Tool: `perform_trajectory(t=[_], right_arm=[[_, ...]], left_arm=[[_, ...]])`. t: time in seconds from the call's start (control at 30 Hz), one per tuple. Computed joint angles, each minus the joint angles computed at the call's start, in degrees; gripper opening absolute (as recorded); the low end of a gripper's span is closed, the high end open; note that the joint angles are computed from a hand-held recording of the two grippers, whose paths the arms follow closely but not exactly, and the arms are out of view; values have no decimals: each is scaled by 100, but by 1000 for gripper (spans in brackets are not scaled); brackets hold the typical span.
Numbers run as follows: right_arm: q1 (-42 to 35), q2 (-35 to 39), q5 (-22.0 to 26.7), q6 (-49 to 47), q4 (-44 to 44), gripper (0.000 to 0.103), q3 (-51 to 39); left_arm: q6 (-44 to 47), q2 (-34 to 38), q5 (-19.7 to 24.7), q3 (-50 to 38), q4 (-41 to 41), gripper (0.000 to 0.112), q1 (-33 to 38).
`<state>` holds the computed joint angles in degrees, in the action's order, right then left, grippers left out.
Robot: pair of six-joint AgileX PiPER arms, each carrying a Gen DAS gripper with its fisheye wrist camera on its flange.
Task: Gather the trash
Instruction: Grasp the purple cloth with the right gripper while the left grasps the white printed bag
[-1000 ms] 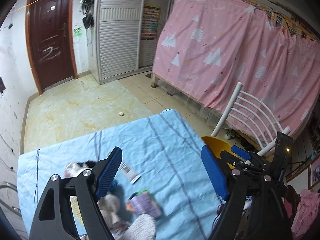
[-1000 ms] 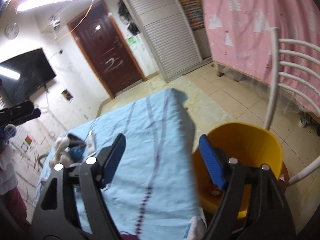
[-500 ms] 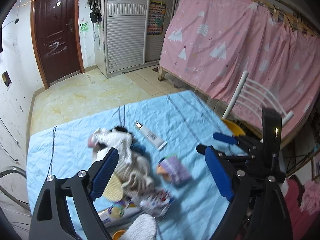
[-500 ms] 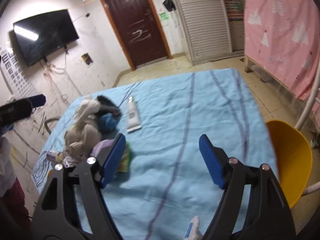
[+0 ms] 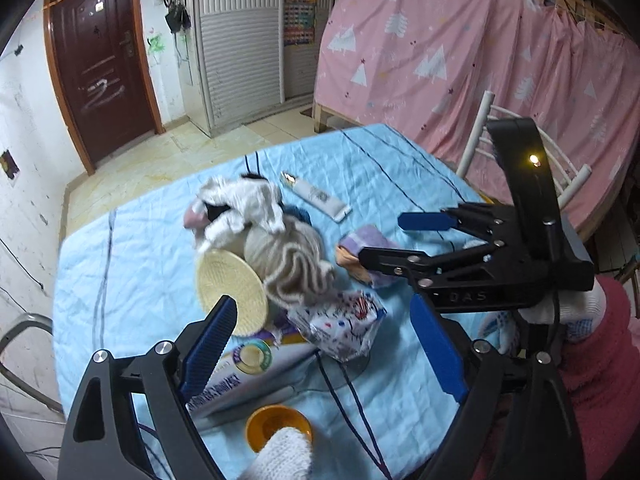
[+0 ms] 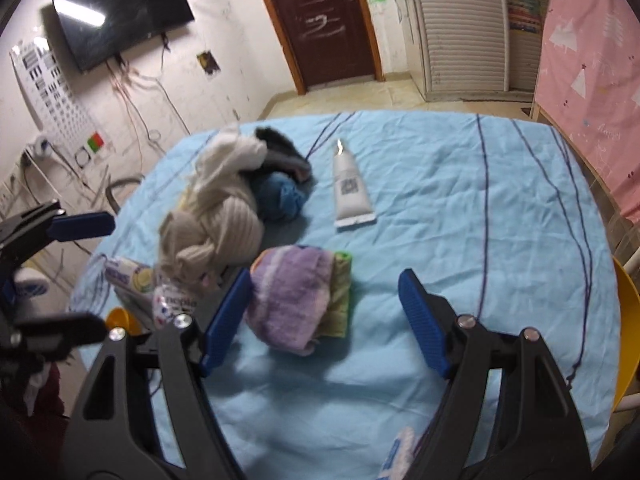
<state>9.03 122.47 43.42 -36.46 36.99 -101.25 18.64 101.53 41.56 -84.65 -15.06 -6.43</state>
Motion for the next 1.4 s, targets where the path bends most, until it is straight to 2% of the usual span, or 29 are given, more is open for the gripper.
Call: perform_trajectory(t=[0.23,0.27,0.4,0.5,0.57,0.67,0.73,0.8,1.0,1.27,1.33,1.4], right_arm=[[183,156,24,491,-720,71,-258],[192,149,-8,444,-737,67,-239],[78,92,-125,160,-375,38,-94],[-109,21,-218,-21,-79,30,5],[-239,-58,-254,-219,207,28,112],[-434,-140,-265,-449,549,28,212],[-518,-178,-287,-505,688,28,280],[-621,-183,-269,-583,807,28,317],[-832,-120,-216,-757,1155,28,399],[-790,-70,186,-1087,1371,29,283],[-714,-35,272,-1051,1269,34,188],[-610,25,419,-999,1148,55,50]], left_arm=[[-94,448,465,-358,-351,79,58],[-92,489,480,-385,-395,79,72],[-193,638,547,-503,-411,79,44],[-266,682,548,-525,-359,79,-2],[-342,724,555,-556,-307,79,-41],[-490,829,580,-654,-224,78,-78],[-637,944,612,-775,-137,70,-113],[-781,1093,689,-931,-22,50,-161],[-1123,1148,507,-966,387,30,-364],[-1201,876,428,-772,513,16,-446],[-1206,754,356,-659,549,15,-485],[-1145,667,319,-585,508,15,-487]])
